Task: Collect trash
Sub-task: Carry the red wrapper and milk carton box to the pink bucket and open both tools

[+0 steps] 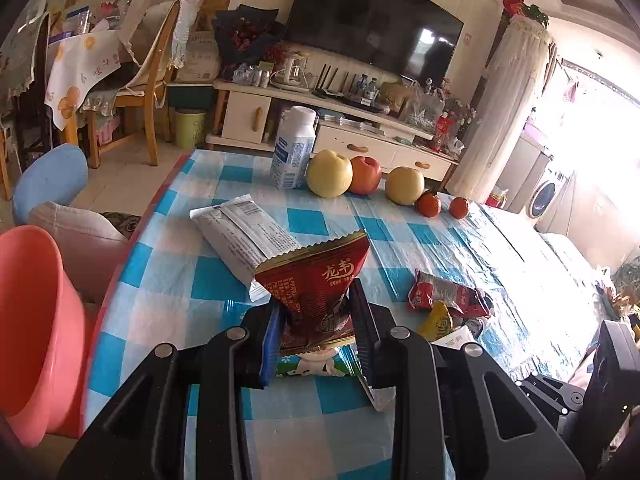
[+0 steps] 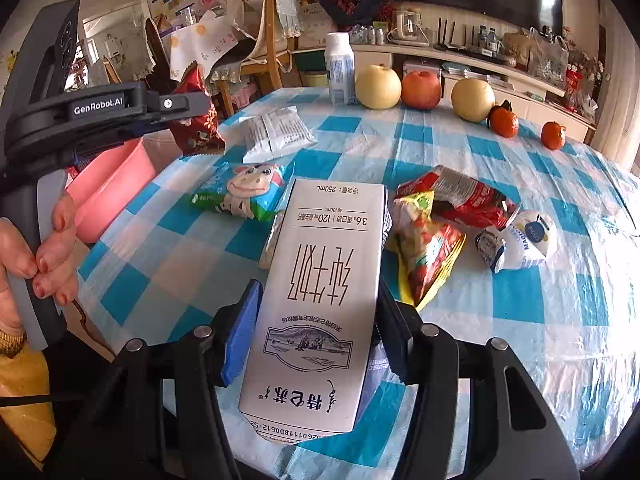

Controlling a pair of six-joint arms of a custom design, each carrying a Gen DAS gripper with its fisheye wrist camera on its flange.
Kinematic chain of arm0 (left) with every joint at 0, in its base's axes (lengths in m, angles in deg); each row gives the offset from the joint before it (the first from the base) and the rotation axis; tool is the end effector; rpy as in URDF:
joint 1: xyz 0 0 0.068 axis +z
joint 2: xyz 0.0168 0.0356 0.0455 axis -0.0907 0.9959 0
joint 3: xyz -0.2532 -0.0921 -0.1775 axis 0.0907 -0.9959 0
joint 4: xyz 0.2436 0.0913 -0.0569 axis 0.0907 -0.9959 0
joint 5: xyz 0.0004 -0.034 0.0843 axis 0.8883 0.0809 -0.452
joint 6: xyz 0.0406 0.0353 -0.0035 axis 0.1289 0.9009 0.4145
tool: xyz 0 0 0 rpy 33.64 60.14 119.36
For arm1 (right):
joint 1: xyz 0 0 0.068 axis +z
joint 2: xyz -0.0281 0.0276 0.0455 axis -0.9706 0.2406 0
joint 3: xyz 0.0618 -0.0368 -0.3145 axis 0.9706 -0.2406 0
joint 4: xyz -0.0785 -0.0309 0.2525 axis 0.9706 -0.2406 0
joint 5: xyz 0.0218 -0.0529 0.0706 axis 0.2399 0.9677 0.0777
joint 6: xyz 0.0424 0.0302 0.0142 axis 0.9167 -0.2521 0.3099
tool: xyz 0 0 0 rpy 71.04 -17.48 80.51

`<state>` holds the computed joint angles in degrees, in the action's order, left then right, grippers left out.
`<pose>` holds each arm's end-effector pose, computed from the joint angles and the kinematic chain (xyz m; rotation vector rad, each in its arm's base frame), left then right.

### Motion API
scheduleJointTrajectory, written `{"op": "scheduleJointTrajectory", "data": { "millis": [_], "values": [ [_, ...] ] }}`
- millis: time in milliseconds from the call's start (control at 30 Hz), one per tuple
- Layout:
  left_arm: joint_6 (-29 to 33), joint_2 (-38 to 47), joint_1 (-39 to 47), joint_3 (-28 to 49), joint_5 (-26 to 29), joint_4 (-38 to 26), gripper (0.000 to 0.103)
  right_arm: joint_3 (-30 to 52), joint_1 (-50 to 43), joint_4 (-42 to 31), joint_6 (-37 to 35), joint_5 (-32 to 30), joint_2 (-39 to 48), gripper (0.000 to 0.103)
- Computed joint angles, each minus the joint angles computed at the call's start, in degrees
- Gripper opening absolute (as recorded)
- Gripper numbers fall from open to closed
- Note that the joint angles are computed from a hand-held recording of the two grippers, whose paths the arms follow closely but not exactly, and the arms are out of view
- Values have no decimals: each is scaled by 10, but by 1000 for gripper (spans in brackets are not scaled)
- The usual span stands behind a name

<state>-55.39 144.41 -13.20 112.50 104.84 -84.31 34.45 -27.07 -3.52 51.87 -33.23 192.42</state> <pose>0.3646 -0.0755 0.1485 0.8946 2.1457 -0.7930 0.2056 0.2026 0.1067 0.5085 2.3184 -0.0439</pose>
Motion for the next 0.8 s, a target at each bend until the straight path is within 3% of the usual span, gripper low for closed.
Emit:
{"op": "scheduleJointTrajectory", "data": {
  "millis": [200,400,567,800],
  "values": [
    [-11,-7,27,12,22,-7,33,12,-4,-8,-24,15,-41,57],
    [-35,-2,70,38,28,-2,33,61,-26,25,-111,7,-57,57],
    [-67,24,118,87,14,-4,33,150,-52,57,-210,-38,-25,57],
    [-142,114,203,211,-37,-31,33,333,-98,78,-313,-162,90,57]
  ]
}}
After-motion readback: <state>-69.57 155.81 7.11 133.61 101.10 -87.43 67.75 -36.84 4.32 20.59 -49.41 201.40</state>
